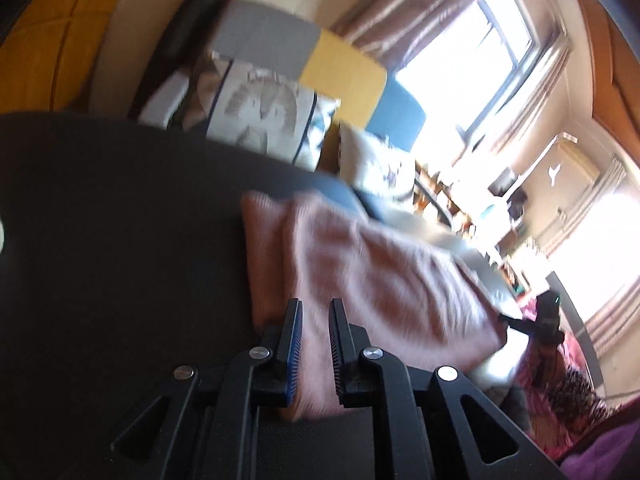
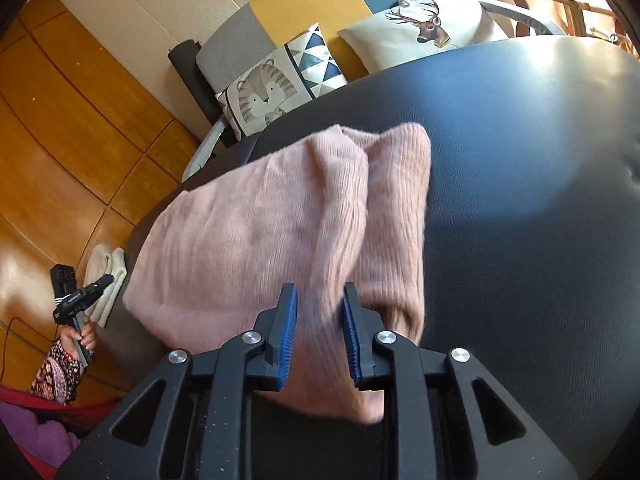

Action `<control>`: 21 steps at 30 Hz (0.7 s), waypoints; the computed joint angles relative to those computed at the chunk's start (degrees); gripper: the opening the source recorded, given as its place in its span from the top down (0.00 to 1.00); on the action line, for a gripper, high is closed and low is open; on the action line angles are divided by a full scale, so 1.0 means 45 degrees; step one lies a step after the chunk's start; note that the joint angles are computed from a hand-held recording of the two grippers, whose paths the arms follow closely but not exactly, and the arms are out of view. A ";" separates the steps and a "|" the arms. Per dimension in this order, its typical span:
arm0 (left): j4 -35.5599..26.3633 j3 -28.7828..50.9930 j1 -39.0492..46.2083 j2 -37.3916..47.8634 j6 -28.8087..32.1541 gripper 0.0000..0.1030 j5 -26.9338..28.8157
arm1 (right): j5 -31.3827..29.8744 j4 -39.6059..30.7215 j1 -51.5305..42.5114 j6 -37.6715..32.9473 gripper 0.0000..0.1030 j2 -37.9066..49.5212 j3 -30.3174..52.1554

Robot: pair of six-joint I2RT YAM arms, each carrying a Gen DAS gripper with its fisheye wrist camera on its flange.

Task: Fold clothes

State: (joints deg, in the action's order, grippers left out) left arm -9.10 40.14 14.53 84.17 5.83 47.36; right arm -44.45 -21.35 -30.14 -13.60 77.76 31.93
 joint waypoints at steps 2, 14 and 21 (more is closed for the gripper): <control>0.1017 0.0107 -0.0551 0.0072 -0.1193 0.84 0.0175 | -0.0030 0.0422 0.0346 0.0557 0.73 0.0918 0.0468; 0.2707 0.1146 -0.5467 0.2907 -0.2494 0.83 -0.3263 | -0.1654 0.0143 -0.0001 0.3486 0.94 -0.3021 -0.0312; 0.2264 0.1308 -0.5467 0.2905 -0.2513 0.83 -0.3056 | 0.0307 0.1292 -0.0070 0.2980 0.90 -0.0143 -0.0552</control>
State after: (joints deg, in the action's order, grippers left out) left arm 1.09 46.03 -10.07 97.24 -5.47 33.61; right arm -43.07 -15.53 -30.45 -0.19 77.11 29.45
